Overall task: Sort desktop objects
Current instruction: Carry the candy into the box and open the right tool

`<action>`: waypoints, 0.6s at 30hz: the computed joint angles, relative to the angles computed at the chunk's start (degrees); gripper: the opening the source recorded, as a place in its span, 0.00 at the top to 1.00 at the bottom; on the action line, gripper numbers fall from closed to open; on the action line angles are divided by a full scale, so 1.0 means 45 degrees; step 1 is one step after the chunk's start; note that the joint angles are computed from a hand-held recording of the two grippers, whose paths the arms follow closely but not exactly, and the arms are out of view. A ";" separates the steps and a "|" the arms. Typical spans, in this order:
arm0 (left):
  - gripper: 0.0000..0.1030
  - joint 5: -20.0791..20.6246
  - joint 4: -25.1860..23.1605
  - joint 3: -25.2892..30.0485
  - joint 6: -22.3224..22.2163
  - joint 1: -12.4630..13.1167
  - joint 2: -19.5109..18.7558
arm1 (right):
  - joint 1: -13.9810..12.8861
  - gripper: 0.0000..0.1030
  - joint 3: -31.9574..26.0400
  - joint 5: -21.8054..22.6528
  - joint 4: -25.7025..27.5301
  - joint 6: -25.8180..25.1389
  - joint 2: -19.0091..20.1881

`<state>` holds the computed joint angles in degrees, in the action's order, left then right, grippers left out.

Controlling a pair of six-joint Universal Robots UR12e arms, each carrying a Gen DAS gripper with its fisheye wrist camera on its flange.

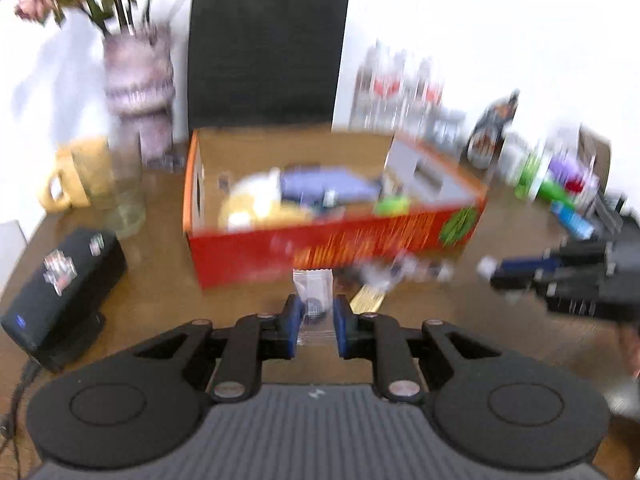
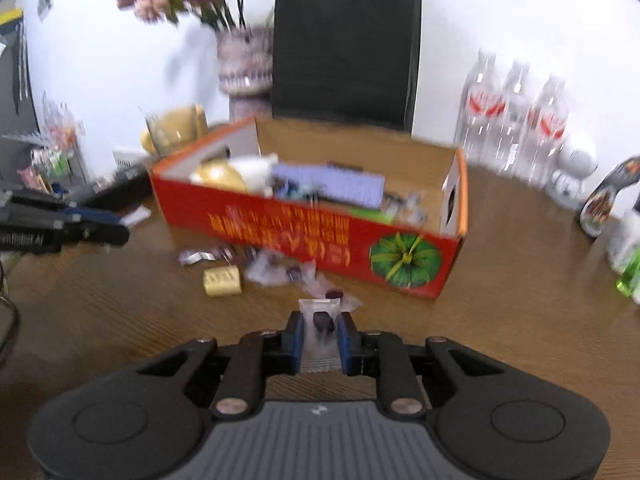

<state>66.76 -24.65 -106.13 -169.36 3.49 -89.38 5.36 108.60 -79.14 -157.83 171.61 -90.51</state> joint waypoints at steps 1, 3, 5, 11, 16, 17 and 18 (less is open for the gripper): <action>0.82 -0.0121 0.0071 0.0224 -0.0320 0.0000 -0.0050 | 0.0000 0.84 -0.0095 -0.0052 -0.0194 0.0099 -0.0030; 0.82 -0.0361 -0.0228 0.0958 -0.0820 -0.0061 -0.0379 | 0.0000 0.84 -0.0297 -0.0165 -0.0580 0.0294 -0.0077; 0.82 -0.0600 -0.0517 0.1709 -0.1326 -0.0121 -0.0721 | 0.0003 0.84 -0.0771 -0.0417 -0.0837 0.0630 0.0094; 0.82 0.1284 -0.2826 0.5082 -0.1817 -0.1140 -0.2935 | -0.0118 0.84 -0.4152 -0.1062 0.2286 0.2334 0.2138; 0.82 0.2789 -0.5224 0.7166 -0.1700 -0.1757 -0.4539 | 0.0035 0.84 -0.6322 -0.1812 0.4786 0.3030 0.3726; 0.82 0.2899 -0.5581 0.7403 -0.1487 -0.1826 -0.4720 | 0.0049 0.84 -0.6616 -0.1903 0.5105 0.3147 0.3969; 0.81 0.2922 -0.5923 0.7604 -0.1308 -0.1867 -0.4857 | 0.0063 0.83 -0.6920 -0.1991 0.5431 0.3266 0.4215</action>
